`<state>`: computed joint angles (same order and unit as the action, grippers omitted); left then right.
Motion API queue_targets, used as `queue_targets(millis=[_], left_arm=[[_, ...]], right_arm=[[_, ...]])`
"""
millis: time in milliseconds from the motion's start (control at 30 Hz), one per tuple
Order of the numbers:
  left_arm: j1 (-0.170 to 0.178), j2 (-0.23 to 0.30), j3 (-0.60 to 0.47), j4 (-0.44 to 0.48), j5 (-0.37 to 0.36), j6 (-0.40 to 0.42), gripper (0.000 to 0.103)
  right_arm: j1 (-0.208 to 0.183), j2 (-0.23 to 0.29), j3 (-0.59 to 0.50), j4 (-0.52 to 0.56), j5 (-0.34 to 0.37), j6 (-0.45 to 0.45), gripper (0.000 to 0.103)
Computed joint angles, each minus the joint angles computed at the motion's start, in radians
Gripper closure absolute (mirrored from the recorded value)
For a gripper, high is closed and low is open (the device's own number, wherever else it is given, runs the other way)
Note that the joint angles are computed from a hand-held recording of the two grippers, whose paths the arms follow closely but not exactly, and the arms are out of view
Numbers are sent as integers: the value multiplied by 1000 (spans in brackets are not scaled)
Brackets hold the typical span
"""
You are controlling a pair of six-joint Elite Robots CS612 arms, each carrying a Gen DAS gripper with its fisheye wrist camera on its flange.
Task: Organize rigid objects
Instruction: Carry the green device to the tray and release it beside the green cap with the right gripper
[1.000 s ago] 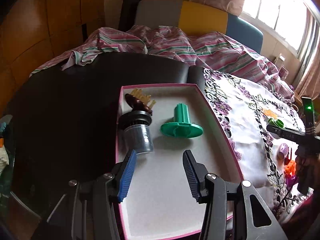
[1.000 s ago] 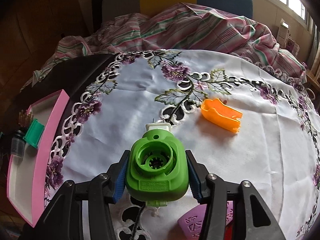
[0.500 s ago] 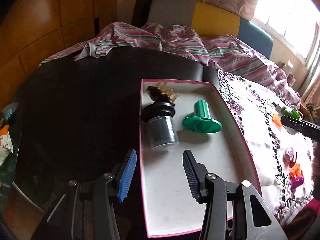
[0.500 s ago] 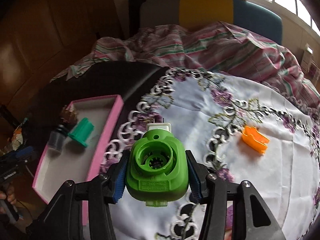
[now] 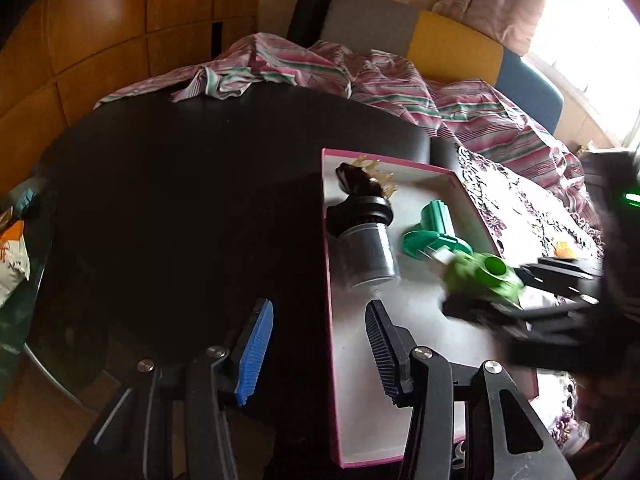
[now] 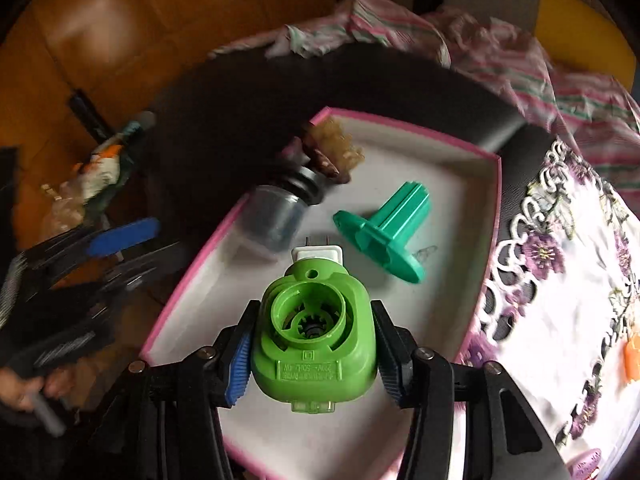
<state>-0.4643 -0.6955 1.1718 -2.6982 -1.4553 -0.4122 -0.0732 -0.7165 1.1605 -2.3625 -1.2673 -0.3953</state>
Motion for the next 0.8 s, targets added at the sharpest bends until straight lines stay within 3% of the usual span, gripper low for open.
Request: queue_targets(millis=[167, 333, 800], left_arm=[[2, -2, 7, -5, -1, -2, 54], [2, 0, 6, -3, 0, -4, 54], [-5, -10, 20, -15, 24, 16, 54]], right_arm=[[11, 44, -41, -46, -8, 96, 50], [7, 44, -27, -66, 24, 151, 50], [-1, 0, 57, -159, 31, 158, 49]])
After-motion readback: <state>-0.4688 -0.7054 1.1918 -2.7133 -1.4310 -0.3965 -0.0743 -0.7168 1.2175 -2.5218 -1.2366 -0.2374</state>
